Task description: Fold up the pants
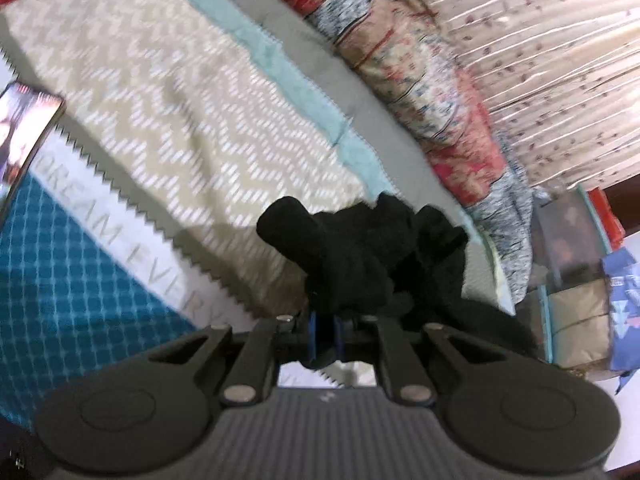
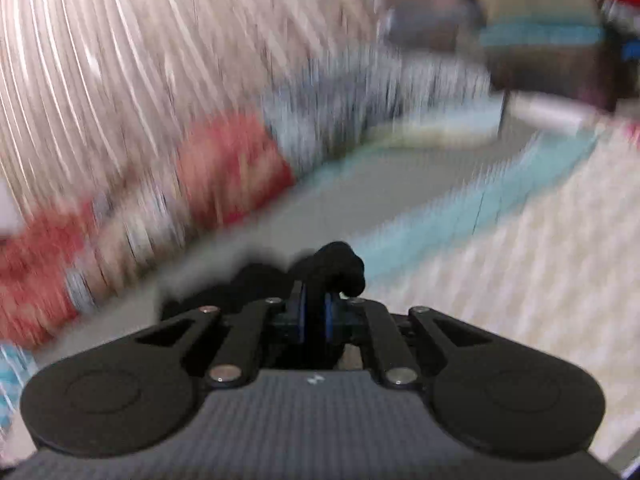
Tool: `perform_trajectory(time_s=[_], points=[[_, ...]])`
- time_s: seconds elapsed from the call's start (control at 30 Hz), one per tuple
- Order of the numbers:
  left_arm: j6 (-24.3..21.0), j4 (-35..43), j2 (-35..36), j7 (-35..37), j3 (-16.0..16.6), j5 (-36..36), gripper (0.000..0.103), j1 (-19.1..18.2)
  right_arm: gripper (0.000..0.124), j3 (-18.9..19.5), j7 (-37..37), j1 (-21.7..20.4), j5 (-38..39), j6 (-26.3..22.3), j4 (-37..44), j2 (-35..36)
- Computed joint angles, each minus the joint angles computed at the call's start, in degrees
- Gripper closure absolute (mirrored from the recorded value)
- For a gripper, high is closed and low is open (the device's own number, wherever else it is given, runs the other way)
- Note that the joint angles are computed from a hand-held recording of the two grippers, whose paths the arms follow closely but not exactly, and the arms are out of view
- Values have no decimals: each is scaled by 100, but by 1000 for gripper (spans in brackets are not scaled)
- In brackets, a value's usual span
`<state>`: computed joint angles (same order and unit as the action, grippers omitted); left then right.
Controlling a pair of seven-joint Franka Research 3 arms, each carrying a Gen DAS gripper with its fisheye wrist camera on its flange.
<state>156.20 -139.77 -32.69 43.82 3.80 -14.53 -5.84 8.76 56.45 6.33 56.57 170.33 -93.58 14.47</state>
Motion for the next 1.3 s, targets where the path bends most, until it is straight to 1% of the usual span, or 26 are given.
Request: perform_trajectory(time_s=[0.03, 0.07, 0.13, 0.17, 0.2, 0.27, 0.3, 0.33, 0.4, 0.47, 0.5, 0.53, 0.57, 0.6, 0.63, 0.67, 0.7, 0.77, 0.8, 0.83, 0.9, 0.93, 1.07, 1.17, 1.23, 1.3], points=[[114, -98, -80, 26, -6, 6, 96, -2, 113, 190, -498, -202, 599, 207, -26, -222], [191, -81, -52, 68, 35, 3, 96, -23, 113, 221, -830, -275, 984, 338, 21, -365], [359, -473, -402, 172, 128, -68, 95, -97, 113, 116, -1231, -273, 1440, 674, 82, -613], [439, -566, -473, 233, 246, -163, 95, -213, 113, 25, -1292, -257, 1544, 761, 126, -684], [559, -650, -514, 382, 405, -327, 95, -386, 113, -145, -987, -185, 1247, 775, 110, -739], [613, -952, -796, 259, 385, -357, 95, -386, 113, -601, 275, 99, -228, 847, 138, -640], [624, -1047, -884, 204, 340, -337, 95, -357, 113, -788, 818, 191, -859, 755, 229, -532], [644, -1090, -913, 156, 330, -330, 95, -359, 113, -948, 1270, 266, -1378, 591, 364, -410], [703, -1164, -959, 137, 404, -350, 95, -424, 113, -1557, 2544, 692, -2741, 244, 818, 23], [658, -1198, -993, 48, 340, -255, 95, -325, 112, -1843, 3254, 914, -3428, -115, 960, 237], [588, -1182, -980, -17, 281, -167, 95, -221, 110, -1928, 3528, 970, -3707, -442, 1106, 388], [492, -1158, -954, -83, 226, -67, 95, -103, 103, -1992, 3784, 1006, -3978, -888, 1395, 632], [350, -1113, -923, -179, 170, 20, 95, 15, 86, -1974, 3834, 964, -4186, -1423, 1672, 847], [239, -1086, -895, -244, 171, 59, 95, 75, 79, -1897, 3761, 893, -4347, -1812, 1749, 956], [228, -1103, -891, -248, 236, 23, 95, 38, 78, -2020, 4021, 974, -4687, -1901, 1626, 987], [256, -1138, -896, -205, 328, -35, 95, -31, 78, -2215, 4468, 1107, -5031, -1730, 1303, 900], [261, -1167, -910, -175, 372, -61, 95, -59, 78, -2209, 4645, 1068, -5031, -1345, 854, 731], [225, -1168, -893, -110, 423, -70, 95, -64, 78, -1766, 4416, 607, -4470, -854, 170, 413], [224, -1161, -869, -89, 450, -92, 95, -65, 78, -1613, 4366, 418, -4260, -596, -232, 220], [221, -1141, -837, -86, 455, -111, 95, -57, 78, -1556, 4438, 354, -4267, -460, -518, 54], [202, -1069, -746, -98, 437, -126, 95, -17, 79, -1400, 4418, 195, -4241, -423, -926, -213], [184, -1028, -709, -107, 414, -118, 95, 13, 79, -1255, 4247, 67, -4076, -425, -1027, -255], [178, -895, -668, -68, 378, -103, 95, 70, 77, -650, 3340, -316, -3017, -645, -831, -76], [117, -833, -730, -119, 303, -58, 95, 135, 77, -389, 2898, -312, -2408, -677, -599, 191], [61, -808, -780, -167, 258, -14, 95, 174, 77, -496, 2944, -49, -2690, -640, -519, 359], [17, -789, -810, -220, 211, 35, 95, 205, 82, -875, 3342, 439, -3468, -282, -638, 439]])
